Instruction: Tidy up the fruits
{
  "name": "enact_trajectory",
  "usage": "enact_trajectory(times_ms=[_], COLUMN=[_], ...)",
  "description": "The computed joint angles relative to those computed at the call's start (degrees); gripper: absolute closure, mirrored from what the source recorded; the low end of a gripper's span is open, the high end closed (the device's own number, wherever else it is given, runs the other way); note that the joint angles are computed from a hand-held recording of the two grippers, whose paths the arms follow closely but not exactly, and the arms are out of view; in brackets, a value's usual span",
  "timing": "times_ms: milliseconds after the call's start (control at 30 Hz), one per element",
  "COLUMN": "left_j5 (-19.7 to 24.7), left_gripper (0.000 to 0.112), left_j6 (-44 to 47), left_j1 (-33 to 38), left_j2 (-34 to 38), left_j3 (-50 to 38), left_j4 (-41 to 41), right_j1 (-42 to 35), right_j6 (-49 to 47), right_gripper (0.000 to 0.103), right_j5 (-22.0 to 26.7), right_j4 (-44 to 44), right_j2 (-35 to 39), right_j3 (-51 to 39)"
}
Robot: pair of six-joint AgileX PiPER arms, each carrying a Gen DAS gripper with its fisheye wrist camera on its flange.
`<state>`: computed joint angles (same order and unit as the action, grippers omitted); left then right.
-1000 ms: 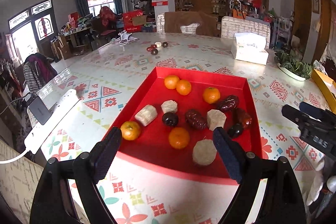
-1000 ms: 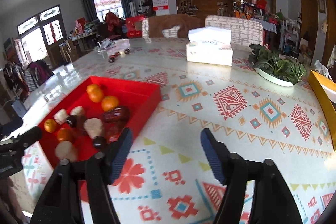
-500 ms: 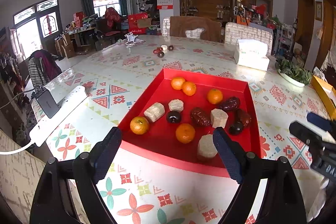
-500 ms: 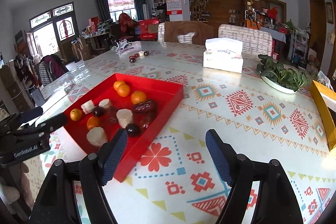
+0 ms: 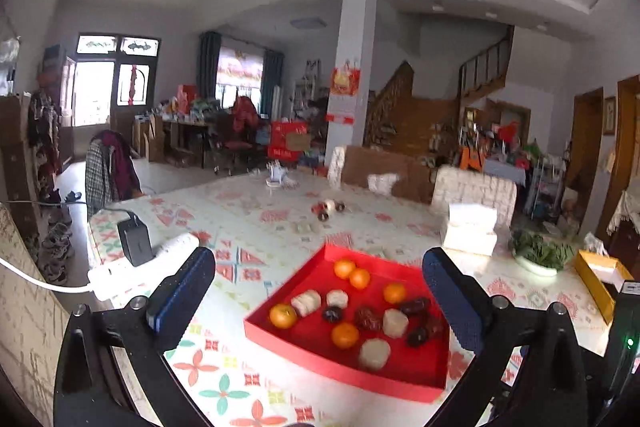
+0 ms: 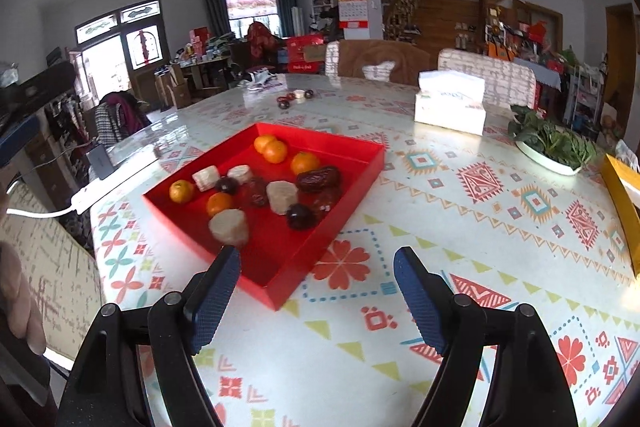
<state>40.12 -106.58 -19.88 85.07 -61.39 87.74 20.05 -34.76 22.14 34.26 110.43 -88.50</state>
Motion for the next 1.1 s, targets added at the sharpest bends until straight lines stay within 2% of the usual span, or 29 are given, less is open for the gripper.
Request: enact_trajectory(times_ms=[133,200,267,567,667,800,933,1100], left_j5=[4.39,5.91,6.25,4.07,2.97,2.17,0.58,0.77], left_gripper=[0.009,0.009,0.009,0.009,0.009,0.009,0.009,0.009], left_j6=[2.49,2.46,6.00,17.93,19.25,21.54,23.45,24.62], left_j1=[-2.52,-3.90,-4.23,-1.28,-0.60,0.27,1.72,2.69], left_j2=[3.34,5.24,7.50,14.26,15.12,16.21,16.34,16.25], left_j3=[-1.77,-2.27,-4.24,-10.99,-11.60,-12.68,-13.54,-14.62], left_j4=[-1.02,-0.70,-3.75,-18.33,-20.30,-22.38,-24.69,-25.91], right_j1=[1.11,1.64,1.90,1.50,1.34,2.63,3.55,3.80], right_j6=[-5.31,-6.09,-6.00,3.89,6.14,12.10,14.71,15.95], right_gripper=[0.014,0.013,0.013,0.013,0.013,0.013,0.013,0.013], right_j5=[-2.36,-2.86,-2.43,0.09,0.93,1.72,3.09,4.15], right_j4=[3.71,3.87,3.72,-4.91,-6.62,-14.06,-17.78,-18.94], right_j2=[-2.04,-2.38,-2.10,0.87,1.71,2.97,4.14,4.63], right_j3=[3.98,5.01,5.26,2.85,1.60,-1.00,-3.63,-5.91])
